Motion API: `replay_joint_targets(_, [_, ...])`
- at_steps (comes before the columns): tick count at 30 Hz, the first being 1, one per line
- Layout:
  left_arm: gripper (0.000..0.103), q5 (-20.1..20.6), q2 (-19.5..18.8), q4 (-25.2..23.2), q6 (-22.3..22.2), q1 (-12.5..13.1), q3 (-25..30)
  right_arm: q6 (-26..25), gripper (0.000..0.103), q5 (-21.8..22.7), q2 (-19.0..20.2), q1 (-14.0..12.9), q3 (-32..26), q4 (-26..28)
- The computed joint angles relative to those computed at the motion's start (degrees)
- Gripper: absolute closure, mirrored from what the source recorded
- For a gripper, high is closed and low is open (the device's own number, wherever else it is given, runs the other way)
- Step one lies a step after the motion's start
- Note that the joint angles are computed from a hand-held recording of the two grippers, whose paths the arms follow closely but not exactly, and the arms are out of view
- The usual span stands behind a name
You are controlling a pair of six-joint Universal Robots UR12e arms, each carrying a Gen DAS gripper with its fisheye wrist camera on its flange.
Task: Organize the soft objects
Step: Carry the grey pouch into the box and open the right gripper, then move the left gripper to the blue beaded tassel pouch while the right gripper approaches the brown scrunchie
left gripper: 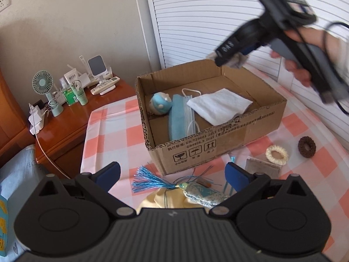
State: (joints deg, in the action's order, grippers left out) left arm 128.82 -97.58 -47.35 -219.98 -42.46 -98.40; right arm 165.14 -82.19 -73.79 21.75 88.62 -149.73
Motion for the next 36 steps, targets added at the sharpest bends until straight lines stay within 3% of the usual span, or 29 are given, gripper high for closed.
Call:
replay_joint_targets(2, [0.001, -0.52, 0.09, -0.22, -0.35, 0.17, -0.18, 1.33, 0.044, -0.66, 2.18, 0.40, -2.49, 0.58])
replay_joint_targets(4, [0.001, -0.78, 0.18, -0.45, -0.97, 0.22, -0.31, 2.60, 0.015, 0.20, 3.75, 0.27, -4.86, 3.43])
replay_joint_targets(7, [0.001, -1.41, 0.46, -0.43, -1.69, 0.25, -0.69, 5.12, 0.003, -0.63, 4.56, 0.24, -6.20, 5.72])
replay_joint_targets(16, [0.001, -1.32, 0.81, -0.88, -2.81, -0.20, -0.81, 5.65, 0.000, -2.10, -0.88, -1.11, -0.72, 7.71])
replay_joint_targets(33, [0.001, 0.92, 1.11, -2.82, -3.50, -2.40, -0.03, 10.91, 0.000, -3.70, -13.91, -4.96, 17.71, 0.43])
replay_joint_targets(36, [0.001, 0.19, 1.61, -2.70, -4.05, -2.47, -0.47, 13.66, 0.000, -6.63, -15.47, -5.10, 21.40, -2.03])
